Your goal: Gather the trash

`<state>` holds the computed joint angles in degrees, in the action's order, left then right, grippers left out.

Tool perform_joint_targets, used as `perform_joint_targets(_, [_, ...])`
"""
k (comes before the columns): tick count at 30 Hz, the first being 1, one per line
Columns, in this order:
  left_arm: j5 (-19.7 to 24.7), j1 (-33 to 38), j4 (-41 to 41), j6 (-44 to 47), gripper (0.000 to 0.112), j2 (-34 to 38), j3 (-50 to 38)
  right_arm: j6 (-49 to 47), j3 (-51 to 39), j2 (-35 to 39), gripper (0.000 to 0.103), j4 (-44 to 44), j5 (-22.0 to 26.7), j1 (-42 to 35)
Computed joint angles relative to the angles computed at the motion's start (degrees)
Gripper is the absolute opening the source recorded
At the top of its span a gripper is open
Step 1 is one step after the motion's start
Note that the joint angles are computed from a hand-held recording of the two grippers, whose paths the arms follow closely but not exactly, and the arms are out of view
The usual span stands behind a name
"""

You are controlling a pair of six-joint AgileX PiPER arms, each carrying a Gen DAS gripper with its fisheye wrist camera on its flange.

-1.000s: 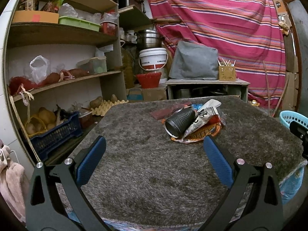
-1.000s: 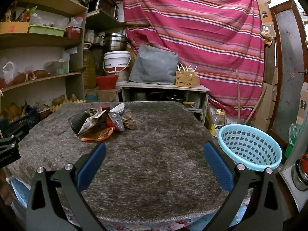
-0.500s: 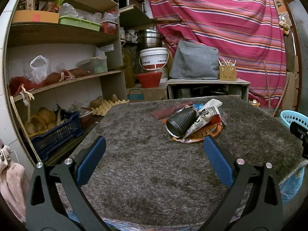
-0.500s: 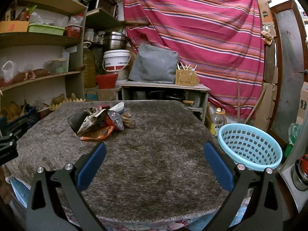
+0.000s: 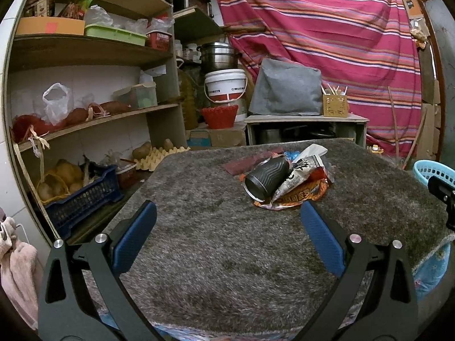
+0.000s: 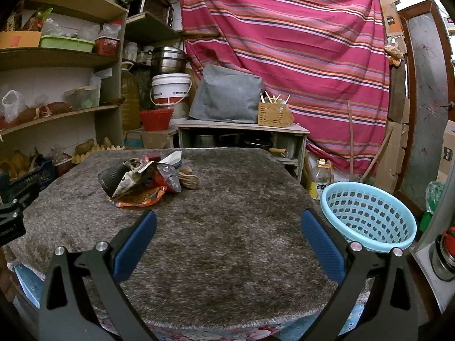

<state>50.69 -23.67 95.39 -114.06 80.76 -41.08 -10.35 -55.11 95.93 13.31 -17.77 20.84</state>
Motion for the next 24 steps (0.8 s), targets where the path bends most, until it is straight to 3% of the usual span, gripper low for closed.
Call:
perform_joint_targets(12, [2.46, -2.39, -1.94, 2.11, 0.098, 1.05, -2.00, 0.03, -0.30, 0.36, 0.099, -0.34, 0.24, -0.25])
perform_joint_targets(24, [0.50, -0.37, -3.04, 3.75, 0.098, 1.68, -3.37, 0.54, -1.15, 0.98, 0.099, -1.16, 1.64, -1.02])
